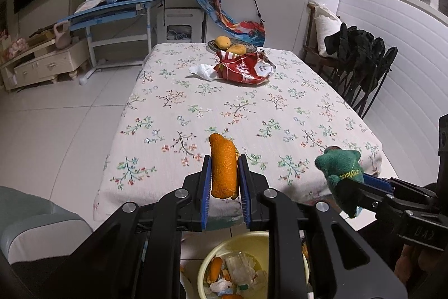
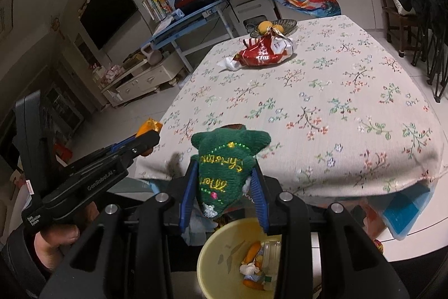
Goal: Collect trash
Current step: 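Carry the green plush and orange peel over the yellow basin with both tools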
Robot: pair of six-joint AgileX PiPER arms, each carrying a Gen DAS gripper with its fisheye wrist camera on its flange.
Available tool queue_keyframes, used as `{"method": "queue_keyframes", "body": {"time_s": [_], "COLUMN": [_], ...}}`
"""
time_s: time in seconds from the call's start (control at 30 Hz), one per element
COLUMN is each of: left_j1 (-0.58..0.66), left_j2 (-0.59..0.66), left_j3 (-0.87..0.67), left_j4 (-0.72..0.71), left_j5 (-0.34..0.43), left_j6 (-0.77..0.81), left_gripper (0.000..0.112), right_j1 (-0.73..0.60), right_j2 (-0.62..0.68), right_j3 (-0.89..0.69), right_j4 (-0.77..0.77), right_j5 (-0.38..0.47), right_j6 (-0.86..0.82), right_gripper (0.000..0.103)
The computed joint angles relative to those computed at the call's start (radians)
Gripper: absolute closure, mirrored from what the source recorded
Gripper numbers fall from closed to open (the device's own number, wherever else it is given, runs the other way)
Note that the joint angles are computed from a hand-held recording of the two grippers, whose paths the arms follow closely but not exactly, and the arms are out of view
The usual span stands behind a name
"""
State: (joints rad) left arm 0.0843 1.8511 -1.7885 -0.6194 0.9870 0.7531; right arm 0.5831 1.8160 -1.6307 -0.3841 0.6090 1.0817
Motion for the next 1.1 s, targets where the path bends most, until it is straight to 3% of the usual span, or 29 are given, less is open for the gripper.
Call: {"method": "queue_keyframes", "body": {"time_s": [0.33,1.1], "left_j1": [0.015,0.024], "left_j2": [-0.061,-0.113], "left_j3": [0.094,0.201], "left_j4": [-0.027,-0.034], "left_j5": [0.000,0.001], "left_j6": [0.059,0.151], "left_gripper": [0.094,0.094], "right_j1": [0.040,0.064], "right_j2": [-0.010,0.071], "right_j3": [0.021,-0.017], "right_j4": [0.036,0.278], "right_j5": [0.028,0.131], "right_j6": [-0.021,-0.244], "right_gripper": [0.066,0.066]}}
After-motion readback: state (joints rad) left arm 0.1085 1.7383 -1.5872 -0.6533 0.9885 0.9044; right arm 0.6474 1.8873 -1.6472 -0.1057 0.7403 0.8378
